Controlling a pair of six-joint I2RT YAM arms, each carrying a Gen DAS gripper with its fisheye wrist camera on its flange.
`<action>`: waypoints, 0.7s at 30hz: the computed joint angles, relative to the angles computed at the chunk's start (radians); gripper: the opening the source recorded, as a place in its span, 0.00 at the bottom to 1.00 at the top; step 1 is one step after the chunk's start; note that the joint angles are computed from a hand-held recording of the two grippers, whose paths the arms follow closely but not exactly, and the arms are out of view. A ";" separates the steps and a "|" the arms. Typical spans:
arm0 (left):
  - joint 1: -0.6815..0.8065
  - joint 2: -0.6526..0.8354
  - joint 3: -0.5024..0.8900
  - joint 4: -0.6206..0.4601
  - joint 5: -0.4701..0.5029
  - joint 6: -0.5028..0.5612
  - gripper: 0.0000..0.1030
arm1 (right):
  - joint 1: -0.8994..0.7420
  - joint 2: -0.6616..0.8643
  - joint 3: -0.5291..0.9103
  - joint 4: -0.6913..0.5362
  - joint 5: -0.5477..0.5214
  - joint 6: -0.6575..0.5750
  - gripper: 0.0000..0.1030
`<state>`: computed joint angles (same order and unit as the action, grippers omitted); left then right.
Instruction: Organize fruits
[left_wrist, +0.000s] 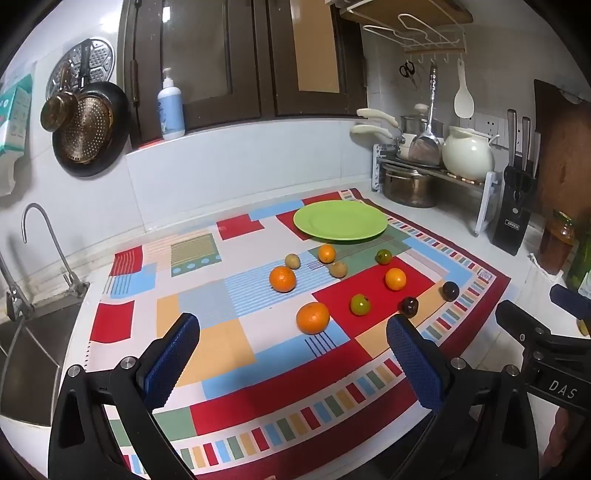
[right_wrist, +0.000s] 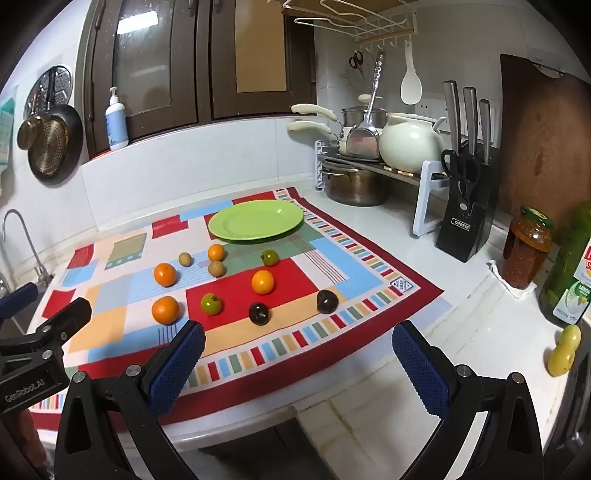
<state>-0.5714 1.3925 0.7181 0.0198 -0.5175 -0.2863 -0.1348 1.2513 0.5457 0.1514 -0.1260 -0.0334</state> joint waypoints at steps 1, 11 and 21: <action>0.001 0.000 0.000 0.000 0.003 0.002 1.00 | -0.001 -0.001 -0.001 0.003 0.000 0.004 0.99; -0.023 -0.007 0.019 -0.024 -0.032 -0.001 1.00 | 0.006 -0.014 -0.012 0.002 -0.001 0.004 0.99; -0.001 -0.045 -0.009 -0.013 -0.006 0.002 1.00 | 0.013 -0.021 -0.002 -0.015 -0.016 0.006 0.99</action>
<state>-0.5728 1.3475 0.7093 0.0068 -0.5231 -0.2843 -0.1217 1.2308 0.5434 0.1361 -0.1417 -0.0271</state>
